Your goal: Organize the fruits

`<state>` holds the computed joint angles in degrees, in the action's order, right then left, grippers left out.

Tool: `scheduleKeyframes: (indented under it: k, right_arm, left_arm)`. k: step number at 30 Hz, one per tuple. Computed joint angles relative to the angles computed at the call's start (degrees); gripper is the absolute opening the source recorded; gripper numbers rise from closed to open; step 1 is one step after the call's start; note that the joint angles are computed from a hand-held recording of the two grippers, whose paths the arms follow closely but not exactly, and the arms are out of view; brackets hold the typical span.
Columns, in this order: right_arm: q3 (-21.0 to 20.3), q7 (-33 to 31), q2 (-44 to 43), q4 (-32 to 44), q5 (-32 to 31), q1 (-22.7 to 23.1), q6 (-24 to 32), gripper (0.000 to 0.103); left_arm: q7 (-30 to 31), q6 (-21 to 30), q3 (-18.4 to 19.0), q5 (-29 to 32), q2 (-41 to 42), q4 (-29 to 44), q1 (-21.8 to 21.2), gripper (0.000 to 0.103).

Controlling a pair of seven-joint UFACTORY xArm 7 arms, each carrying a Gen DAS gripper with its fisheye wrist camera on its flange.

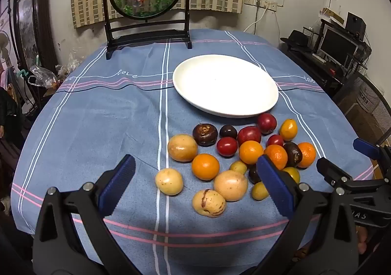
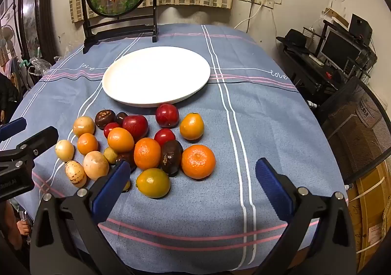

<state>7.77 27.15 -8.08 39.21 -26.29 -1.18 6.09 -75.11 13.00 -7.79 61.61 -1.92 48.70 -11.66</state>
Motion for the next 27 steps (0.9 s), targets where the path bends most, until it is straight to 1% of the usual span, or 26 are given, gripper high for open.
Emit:
scheduleKeyframes:
  k: [4, 8, 9, 12, 13, 14, 15, 18, 19, 27]
  right_arm:
    - [-1.0, -2.7, 0.2, -0.1, 2.6, 1.5, 0.0, 0.102]
    - [-0.4, -2.9, -0.1, -0.3, 2.2, 1.2, -0.1, 0.102]
    - [-0.9, -3.7, 0.7, -0.3, 2.5, 1.1, -0.9, 0.102]
    - [-1.5, -5.5, 0.7, -0.1, 4.5, 1.9, -0.6, 0.102]
    - [-0.3, -3.5, 0.6, 0.3, 2.7, 0.9, 0.0, 0.102]
    - [-0.4, -3.3, 0.7, 0.2, 2.6, 0.9, -0.1, 0.102]
    - [-0.4, -3.1, 0.6, 0.2, 2.5, 1.0, 0.0, 0.102]
    - [0.0, -2.9, 0.2, -0.1, 2.7, 0.8, 0.2, 0.102]
    - [-2.0, -5.6, 0.8, 0.2, 5.1, 2.5, 0.0, 0.102]
    - [-1.1, -5.6, 0.6, -0.1, 5.3, 2.1, 0.0, 0.102]
  left_arm:
    - [0.3, -0.5, 0.1, -0.5, 0.0, -0.1, 0.1, 0.101]
    - [2.4, -1.1, 0.4, -2.5, 0.3, -0.3, 0.3, 0.101]
    - [1.1, -0.6, 0.2, -1.3, -0.2, -0.4, 0.2, 0.101]
    - [3.0, -0.2, -0.1, -3.2, -0.7, -0.2, 0.1, 0.101]
    - [3.5, -0.1, -0.2, -3.8, -0.8, -0.3, 0.2, 0.101]
    - [3.7, -0.2, -0.2, -4.0, -0.9, -0.3, 0.3, 0.101]
    - [1.6, 0.0, -0.6, -1.9, -0.4, -0.1, 0.5, 0.101]
    - [1.0, -0.3, -0.3, -1.1, -0.1, -0.2, 0.3, 0.101]
    - [0.8, -0.2, -0.3, -0.9, 0.0, -0.1, 0.3, 0.101]
    - [1.7, -0.5, 0.0, -1.5, 0.1, -0.3, 0.0, 0.101]
